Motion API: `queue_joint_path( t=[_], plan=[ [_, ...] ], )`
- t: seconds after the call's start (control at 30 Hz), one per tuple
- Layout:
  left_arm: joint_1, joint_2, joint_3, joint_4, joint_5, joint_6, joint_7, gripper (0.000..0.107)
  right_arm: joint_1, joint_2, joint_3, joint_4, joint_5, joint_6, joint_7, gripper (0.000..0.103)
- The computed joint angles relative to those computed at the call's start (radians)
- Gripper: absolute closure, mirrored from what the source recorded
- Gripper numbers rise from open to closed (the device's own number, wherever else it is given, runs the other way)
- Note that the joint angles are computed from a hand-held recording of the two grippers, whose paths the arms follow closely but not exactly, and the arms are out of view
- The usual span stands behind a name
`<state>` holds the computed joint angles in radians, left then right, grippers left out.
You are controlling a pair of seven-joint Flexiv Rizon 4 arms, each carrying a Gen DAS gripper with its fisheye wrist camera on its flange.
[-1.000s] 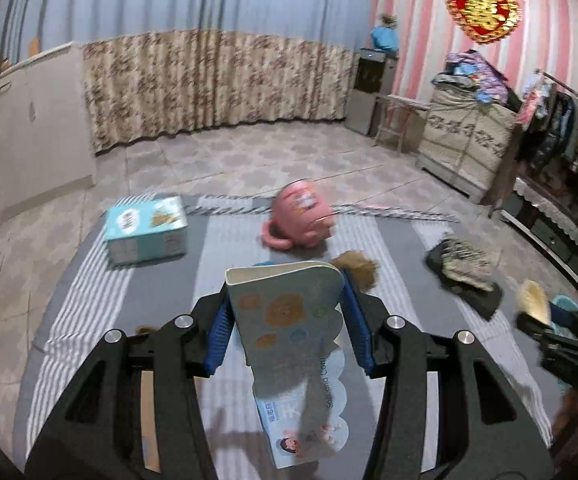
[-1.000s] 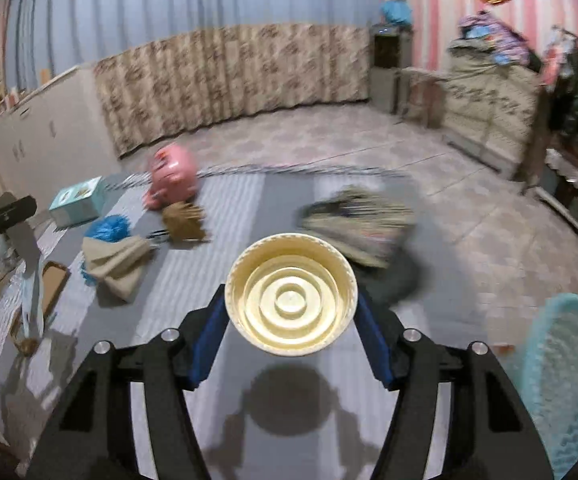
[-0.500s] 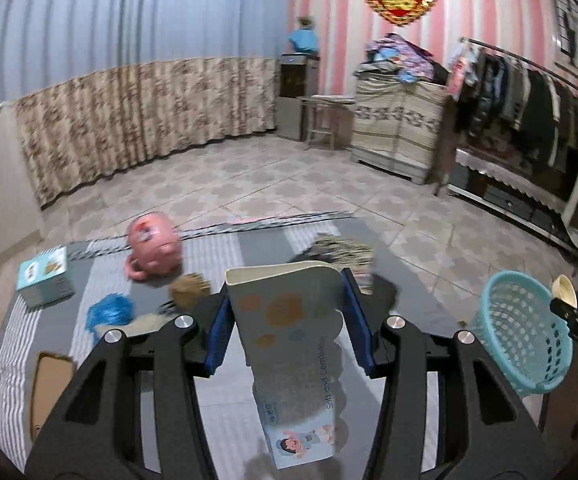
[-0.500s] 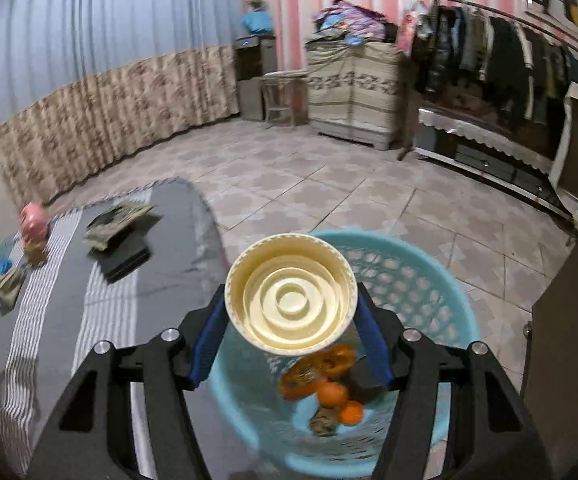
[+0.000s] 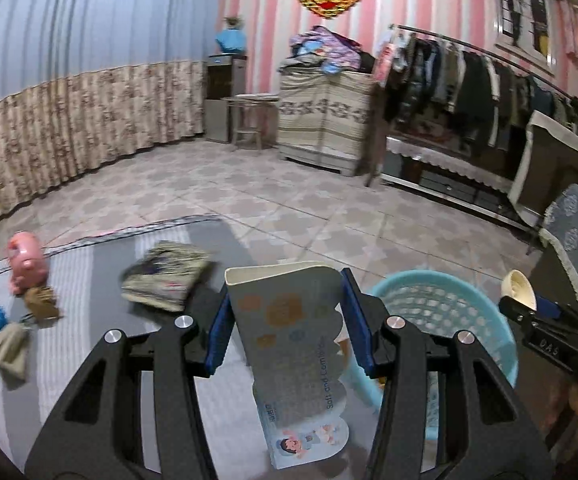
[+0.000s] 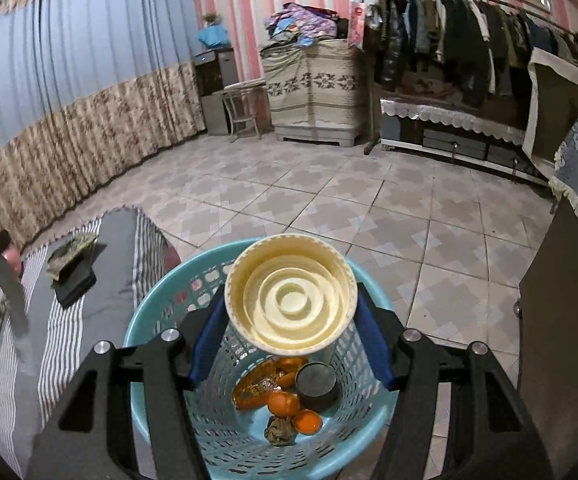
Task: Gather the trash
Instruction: 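Carry the paper card and cream lid with both tools over the blue basket, then open the left tool to drop the card while the right tool drops the lid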
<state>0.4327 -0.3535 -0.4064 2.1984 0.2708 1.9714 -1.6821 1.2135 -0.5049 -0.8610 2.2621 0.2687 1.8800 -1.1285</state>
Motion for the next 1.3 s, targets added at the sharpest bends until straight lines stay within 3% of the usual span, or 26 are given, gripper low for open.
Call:
queue_joint_path(
  t=[0.17,0.37,0.53,0.6,0.63,0.7,1.03,1.2,1.27,1.3],
  plan=[
    [-0.151,-0.046,0.059,-0.049,-0.040,0.030,0.025,0.058,-0.052,0.011,0.050,-0.007,0.005,0.013,0.003,0.042],
    [-0.217,-0.116,0.052,-0.111,-0.057,0.028,0.032,0.058,-0.082,0.010,0.079,-0.014,-0.002,0.003,0.001,0.042],
    [-0.333,-0.164,0.129,-0.160,-0.120,0.030,0.078,0.058,-0.111,0.004,0.093,-0.022,-0.021,-0.027,0.024,0.042],
    [-0.347,-0.180,0.134,-0.174,-0.131,0.020,0.095,0.049,-0.121,0.001,0.099,-0.023,-0.030,-0.030,0.038,0.042],
    [-0.383,-0.185,0.169,-0.179,-0.158,0.027,0.106,0.040,-0.120,-0.001,0.095,-0.022,-0.035,-0.031,0.043,0.042],
    [-0.423,-0.191,0.207,-0.188,-0.196,0.035,0.122,0.033,-0.115,-0.005,0.087,-0.020,-0.044,-0.033,0.048,0.042],
    [-0.410,-0.115,0.286,-0.097,-0.252,0.078,0.149,0.009,-0.056,-0.045,0.036,-0.033,-0.059,-0.042,0.077,0.042],
    [-0.366,-0.071,0.283,-0.050,-0.231,0.077,0.147,0.009,-0.054,-0.071,0.047,-0.057,-0.065,-0.039,0.093,0.042],
    [-0.350,-0.058,0.279,-0.030,-0.219,0.081,0.138,0.009,-0.059,-0.075,0.057,-0.066,-0.065,-0.039,0.098,0.024],
    [-0.342,-0.053,0.277,-0.021,-0.213,0.083,0.135,0.009,-0.044,-0.084,0.041,-0.069,-0.062,-0.045,0.102,0.019]
  ],
)
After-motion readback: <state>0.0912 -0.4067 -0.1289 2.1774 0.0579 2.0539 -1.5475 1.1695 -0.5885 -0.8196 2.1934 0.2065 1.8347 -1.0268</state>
